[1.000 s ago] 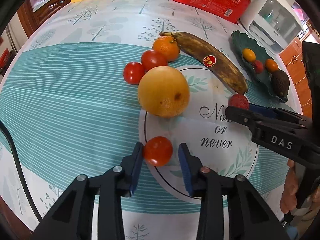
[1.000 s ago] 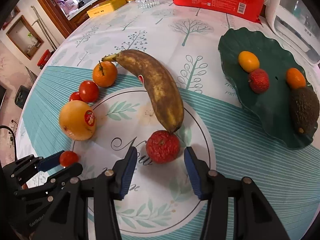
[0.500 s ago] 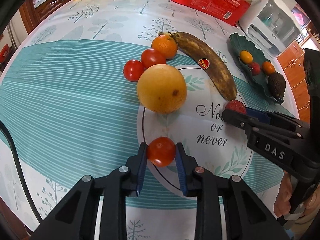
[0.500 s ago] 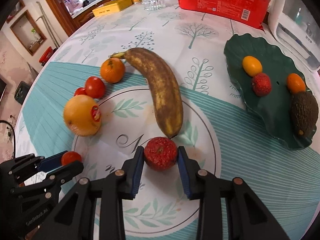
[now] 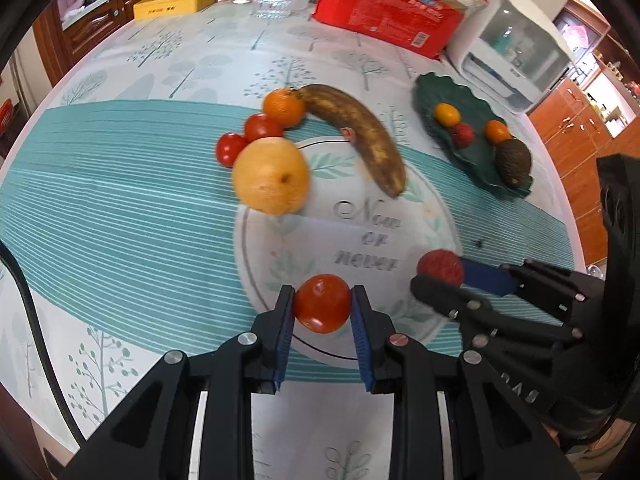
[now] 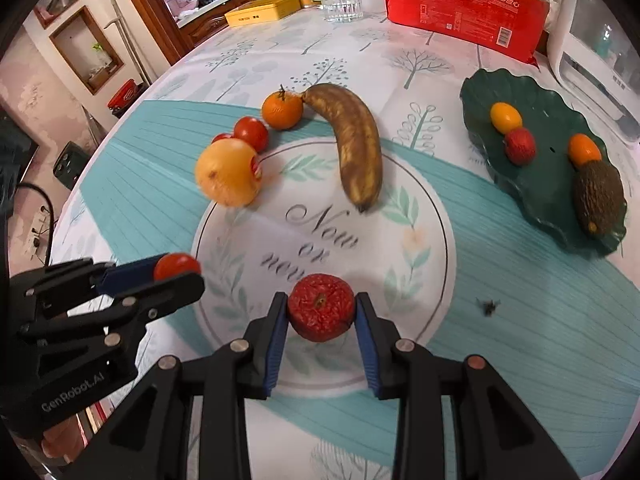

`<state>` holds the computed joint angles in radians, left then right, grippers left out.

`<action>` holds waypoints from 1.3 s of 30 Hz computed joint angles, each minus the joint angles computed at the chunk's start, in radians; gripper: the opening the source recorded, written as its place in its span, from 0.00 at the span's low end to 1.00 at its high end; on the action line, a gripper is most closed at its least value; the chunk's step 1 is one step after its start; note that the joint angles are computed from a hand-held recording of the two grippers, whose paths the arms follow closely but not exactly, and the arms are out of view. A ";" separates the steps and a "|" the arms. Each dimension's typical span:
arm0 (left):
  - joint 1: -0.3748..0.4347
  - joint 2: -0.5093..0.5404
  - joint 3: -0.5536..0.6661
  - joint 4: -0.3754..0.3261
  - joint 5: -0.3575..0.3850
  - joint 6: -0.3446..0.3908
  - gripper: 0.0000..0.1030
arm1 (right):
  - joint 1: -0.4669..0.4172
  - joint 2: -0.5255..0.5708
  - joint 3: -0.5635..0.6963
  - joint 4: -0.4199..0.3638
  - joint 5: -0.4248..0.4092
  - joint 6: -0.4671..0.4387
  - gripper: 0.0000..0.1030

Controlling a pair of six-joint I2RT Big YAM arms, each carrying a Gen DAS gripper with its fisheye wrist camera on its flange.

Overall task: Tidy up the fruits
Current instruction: 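Carry the cherry tomato with the left tool while the right tool carries the lychee toward the green plate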

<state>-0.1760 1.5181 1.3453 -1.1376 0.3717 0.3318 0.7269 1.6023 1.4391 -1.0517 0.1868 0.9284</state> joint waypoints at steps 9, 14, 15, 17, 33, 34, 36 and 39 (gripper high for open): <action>-0.048 -0.042 0.048 -0.051 0.067 -0.022 0.25 | 0.026 -0.108 -0.056 -0.007 0.066 0.056 0.32; -0.099 -0.031 0.133 -0.068 0.074 -0.015 0.25 | 0.016 -0.169 -0.070 -0.037 0.115 0.094 0.32; -0.112 -0.024 0.157 -0.076 0.075 -0.010 0.25 | 0.011 -0.180 -0.072 -0.042 0.121 0.097 0.32; -0.135 -0.009 0.205 -0.093 0.071 0.000 0.25 | -0.004 -0.203 -0.069 -0.062 0.136 0.102 0.32; -0.283 0.285 0.758 -0.218 -0.047 0.030 0.25 | -0.265 -0.275 0.066 -0.160 0.190 -0.040 0.32; -0.290 0.311 0.798 -0.230 -0.053 0.028 0.25 | -0.279 -0.267 0.071 -0.161 0.184 -0.049 0.33; -0.305 0.365 0.878 -0.256 -0.066 0.027 0.25 | -0.303 -0.252 0.072 -0.163 0.167 -0.057 0.33; -0.326 0.435 0.964 -0.287 -0.093 0.034 0.25 | -0.335 -0.224 0.060 -0.160 0.137 -0.062 0.33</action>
